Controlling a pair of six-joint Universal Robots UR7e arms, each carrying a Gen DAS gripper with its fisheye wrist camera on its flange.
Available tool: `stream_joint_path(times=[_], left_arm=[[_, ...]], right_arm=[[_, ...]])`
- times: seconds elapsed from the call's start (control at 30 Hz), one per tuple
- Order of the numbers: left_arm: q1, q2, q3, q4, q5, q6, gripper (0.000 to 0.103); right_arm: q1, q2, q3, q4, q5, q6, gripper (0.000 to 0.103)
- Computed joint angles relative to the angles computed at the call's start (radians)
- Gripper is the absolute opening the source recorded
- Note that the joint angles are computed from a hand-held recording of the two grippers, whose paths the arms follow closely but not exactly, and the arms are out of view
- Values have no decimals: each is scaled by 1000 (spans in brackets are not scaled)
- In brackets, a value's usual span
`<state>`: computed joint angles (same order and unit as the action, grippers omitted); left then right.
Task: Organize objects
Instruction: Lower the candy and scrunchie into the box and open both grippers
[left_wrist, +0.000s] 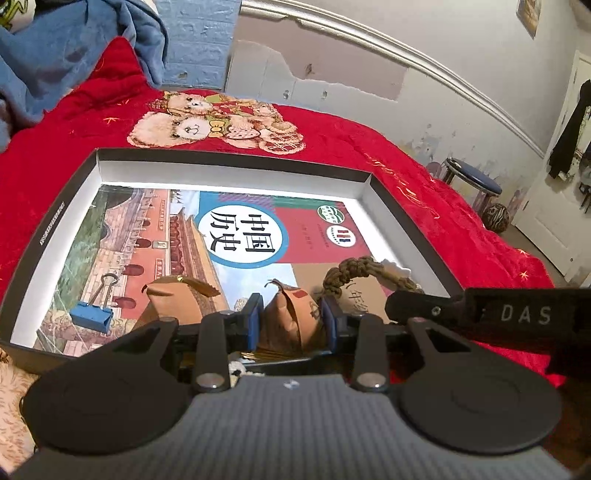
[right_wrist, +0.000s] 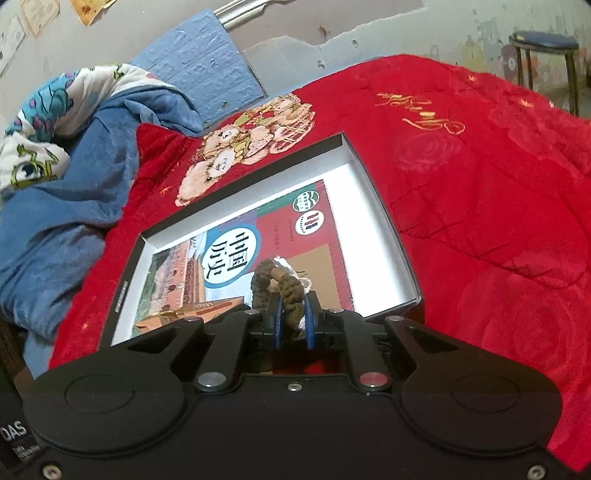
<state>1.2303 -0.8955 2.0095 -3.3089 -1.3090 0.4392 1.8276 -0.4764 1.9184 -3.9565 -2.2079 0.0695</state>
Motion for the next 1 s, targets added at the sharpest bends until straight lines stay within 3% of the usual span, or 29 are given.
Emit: stream_joint_path(times=[0.2, 0.4, 0.53, 0.63, 0.8, 0.9, 1.0], left_arm=[[2, -2, 1, 2, 1, 10, 42], [4, -3, -1, 9, 0, 5, 43], [4, -3, -4, 16, -1, -1, 55], [6, -10, -8, 41, -6, 3, 55], [10, -36, -19, 98, 0, -29, 67], [10, -57, -31, 137, 18, -73, 76], [13, -85, -52, 218, 25, -129, 78]], right_arm=[[17, 18, -18, -4, -32, -25, 13], [19, 28, -14, -38, -24, 4, 13], [16, 22, -9, -32, -17, 11, 13], [17, 21, -10, -27, -20, 12, 13], [21, 20, -16, -16, -22, 14, 17], [23, 13, -13, 0, -12, 37, 26], [39, 12, -20, 5, -23, 35, 46]])
